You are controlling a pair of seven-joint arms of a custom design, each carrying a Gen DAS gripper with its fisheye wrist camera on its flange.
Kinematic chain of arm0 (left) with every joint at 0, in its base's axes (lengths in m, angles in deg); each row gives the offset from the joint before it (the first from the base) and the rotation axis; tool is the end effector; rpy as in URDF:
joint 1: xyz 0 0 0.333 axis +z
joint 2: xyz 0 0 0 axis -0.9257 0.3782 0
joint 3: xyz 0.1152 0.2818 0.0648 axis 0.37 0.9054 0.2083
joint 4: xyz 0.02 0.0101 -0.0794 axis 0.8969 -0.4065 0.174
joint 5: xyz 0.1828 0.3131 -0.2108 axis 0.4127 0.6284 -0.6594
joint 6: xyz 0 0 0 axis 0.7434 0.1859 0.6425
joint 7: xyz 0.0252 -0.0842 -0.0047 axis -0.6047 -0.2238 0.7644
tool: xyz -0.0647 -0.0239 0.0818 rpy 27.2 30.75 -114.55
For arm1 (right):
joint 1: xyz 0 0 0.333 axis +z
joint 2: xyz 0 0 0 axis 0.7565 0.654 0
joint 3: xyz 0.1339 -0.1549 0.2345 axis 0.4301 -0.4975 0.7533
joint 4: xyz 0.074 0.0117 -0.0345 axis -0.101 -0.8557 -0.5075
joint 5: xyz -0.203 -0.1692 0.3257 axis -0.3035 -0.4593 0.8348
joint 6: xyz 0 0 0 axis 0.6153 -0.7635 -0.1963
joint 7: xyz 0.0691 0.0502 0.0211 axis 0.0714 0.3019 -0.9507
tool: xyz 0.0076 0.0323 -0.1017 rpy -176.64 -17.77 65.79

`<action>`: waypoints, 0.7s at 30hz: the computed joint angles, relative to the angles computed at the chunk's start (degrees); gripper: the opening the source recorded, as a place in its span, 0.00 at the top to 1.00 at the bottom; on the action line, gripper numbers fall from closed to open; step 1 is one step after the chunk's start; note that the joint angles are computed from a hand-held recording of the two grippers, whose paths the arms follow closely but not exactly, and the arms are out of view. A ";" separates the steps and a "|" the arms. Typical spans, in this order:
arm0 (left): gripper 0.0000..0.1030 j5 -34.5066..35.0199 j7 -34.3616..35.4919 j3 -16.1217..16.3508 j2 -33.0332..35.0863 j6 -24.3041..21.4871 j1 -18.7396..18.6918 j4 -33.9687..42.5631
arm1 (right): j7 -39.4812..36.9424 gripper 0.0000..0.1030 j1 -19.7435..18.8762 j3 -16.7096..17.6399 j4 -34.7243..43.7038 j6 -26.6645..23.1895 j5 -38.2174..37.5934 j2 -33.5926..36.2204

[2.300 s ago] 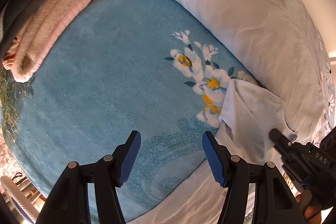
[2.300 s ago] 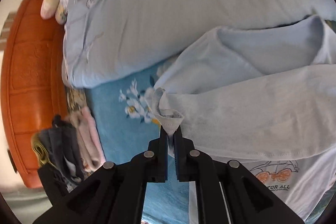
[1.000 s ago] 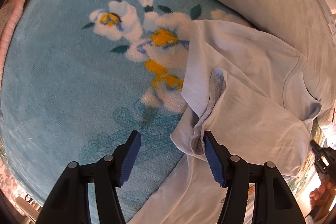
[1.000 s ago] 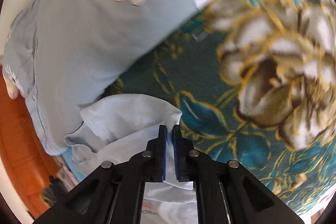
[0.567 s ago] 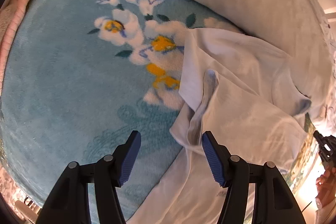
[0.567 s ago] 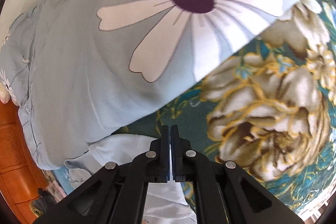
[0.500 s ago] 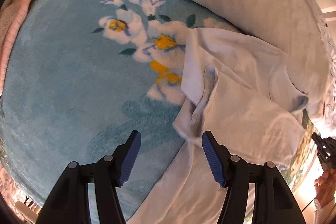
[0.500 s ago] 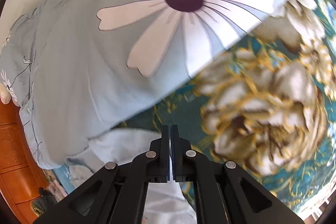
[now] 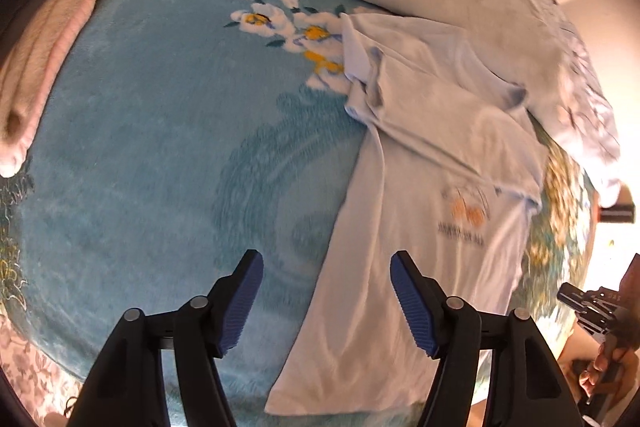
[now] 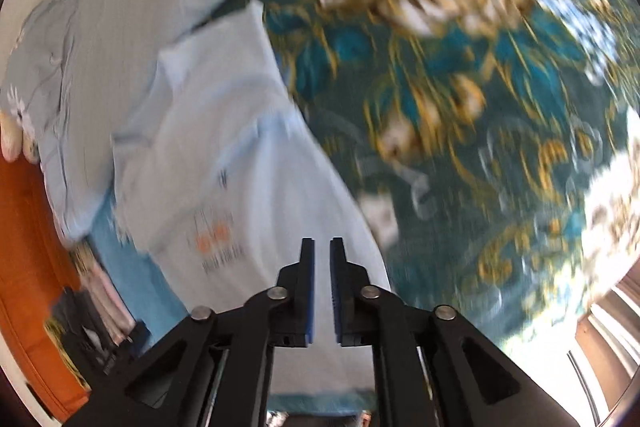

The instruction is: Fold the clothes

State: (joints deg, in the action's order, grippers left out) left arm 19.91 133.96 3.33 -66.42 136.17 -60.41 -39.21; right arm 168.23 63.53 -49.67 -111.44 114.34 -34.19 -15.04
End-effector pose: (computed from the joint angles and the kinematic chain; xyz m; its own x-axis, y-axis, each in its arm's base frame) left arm 0.6598 -0.0198 0.5032 0.1834 -0.8798 0.4385 -0.9770 -0.2125 -0.0179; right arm 0.6904 0.2060 0.5285 -0.5803 -0.7955 -0.1745 -0.8144 0.5646 0.1343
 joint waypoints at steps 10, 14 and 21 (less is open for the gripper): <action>0.19 -3.20 15.94 1.30 -4.04 -2.14 2.67 -3.39 | -2.26 0.60 4.50 2.13 -18.88 3.83 -9.70 -18.01; 0.18 -2.22 14.89 1.82 -8.18 -0.16 1.35 -6.78 | -3.40 0.47 5.10 3.13 -22.19 3.73 -11.39 -21.12; 0.18 -4.54 11.52 4.02 -18.85 6.72 -1.57 -16.97 | -12.74 0.20 5.98 4.74 -25.02 2.39 -14.42 -23.52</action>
State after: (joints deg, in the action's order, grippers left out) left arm 15.37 145.48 7.36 -85.27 142.89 -61.98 -56.18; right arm 155.48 69.51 -44.93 -136.45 116.73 -48.61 -38.56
